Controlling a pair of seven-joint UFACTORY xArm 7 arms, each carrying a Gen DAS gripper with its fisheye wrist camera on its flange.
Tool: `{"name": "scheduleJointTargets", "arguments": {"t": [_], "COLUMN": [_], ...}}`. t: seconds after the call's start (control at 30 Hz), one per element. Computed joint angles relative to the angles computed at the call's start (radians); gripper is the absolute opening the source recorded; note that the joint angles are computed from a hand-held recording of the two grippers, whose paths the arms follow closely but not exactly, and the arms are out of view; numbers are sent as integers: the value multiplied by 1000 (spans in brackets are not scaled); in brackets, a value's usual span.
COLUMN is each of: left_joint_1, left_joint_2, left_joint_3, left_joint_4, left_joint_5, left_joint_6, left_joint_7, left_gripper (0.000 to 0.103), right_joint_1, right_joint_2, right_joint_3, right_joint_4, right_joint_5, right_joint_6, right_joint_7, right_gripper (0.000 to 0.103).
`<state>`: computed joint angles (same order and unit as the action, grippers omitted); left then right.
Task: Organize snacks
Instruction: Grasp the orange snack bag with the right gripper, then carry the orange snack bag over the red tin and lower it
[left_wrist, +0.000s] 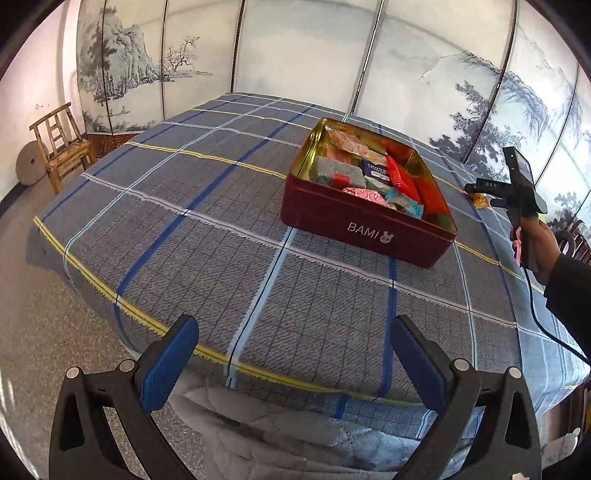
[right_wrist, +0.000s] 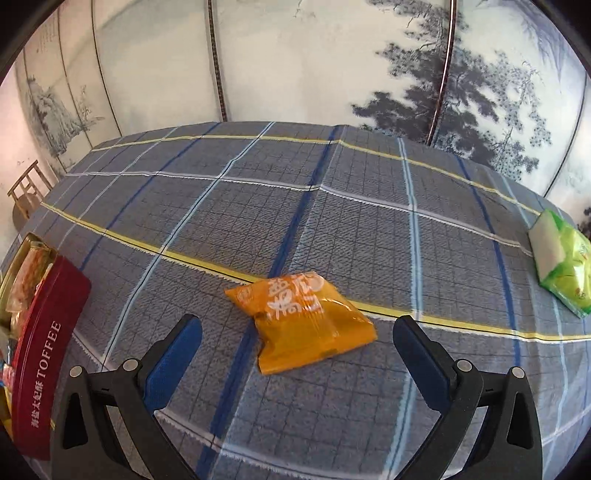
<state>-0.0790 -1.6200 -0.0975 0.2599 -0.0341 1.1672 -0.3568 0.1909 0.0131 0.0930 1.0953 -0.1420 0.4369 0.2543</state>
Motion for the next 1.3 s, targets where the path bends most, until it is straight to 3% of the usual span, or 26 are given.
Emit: {"name": "scheduleJointTargets", "arguments": {"t": [0.03, 0.07, 0.1, 0.23, 0.3, 0.33, 0.5, 0.77, 0.97, 1.3], "left_joint_1": [1, 2, 2, -12, -22, -28, -55, -68, -41, -12], "left_joint_2": [-16, -22, -23, -29, -31, -33, -41, -69, -124, -199], "left_joint_3": [2, 4, 4, -7, -15, -23, -50, -73, -58, -41], "left_joint_4": [0, -1, 1, 9, 15, 17, 24, 55, 67, 74], "left_joint_5": [2, 3, 1, -17, -18, -21, -39, -25, 1, 3], "left_joint_6": [14, 19, 19, 4, -4, -5, 11, 48, 99, 177], "left_joint_7": [-1, -1, -3, -10, -6, -7, -25, -44, -51, -38], "left_gripper": [103, 103, 103, 103, 103, 103, 102, 102, 102, 102], "right_joint_1": [1, 3, 6, 19, 23, 22, 19, 41, 93, 194], "right_joint_2": [8, 16, 28, 15, -12, -28, -114, -178, -175, -136], "right_joint_3": [1, 1, 1, -2, 1, 4, 52, 159, 203, 235], "right_joint_4": [6, 14, 28, 10, -7, -15, -39, 18, 78, 158], "right_joint_5": [-5, -12, -22, -130, -196, -220, -366, -483, -522, -569], "right_joint_6": [-4, 4, 21, 20, 20, 20, 44, 128, 202, 266], "right_joint_7": [12, 27, 44, 143, 194, 217, 330, 463, 546, 594], "right_gripper": [97, 86, 64, 61, 45, 43, 42, 41, 41, 41]}}
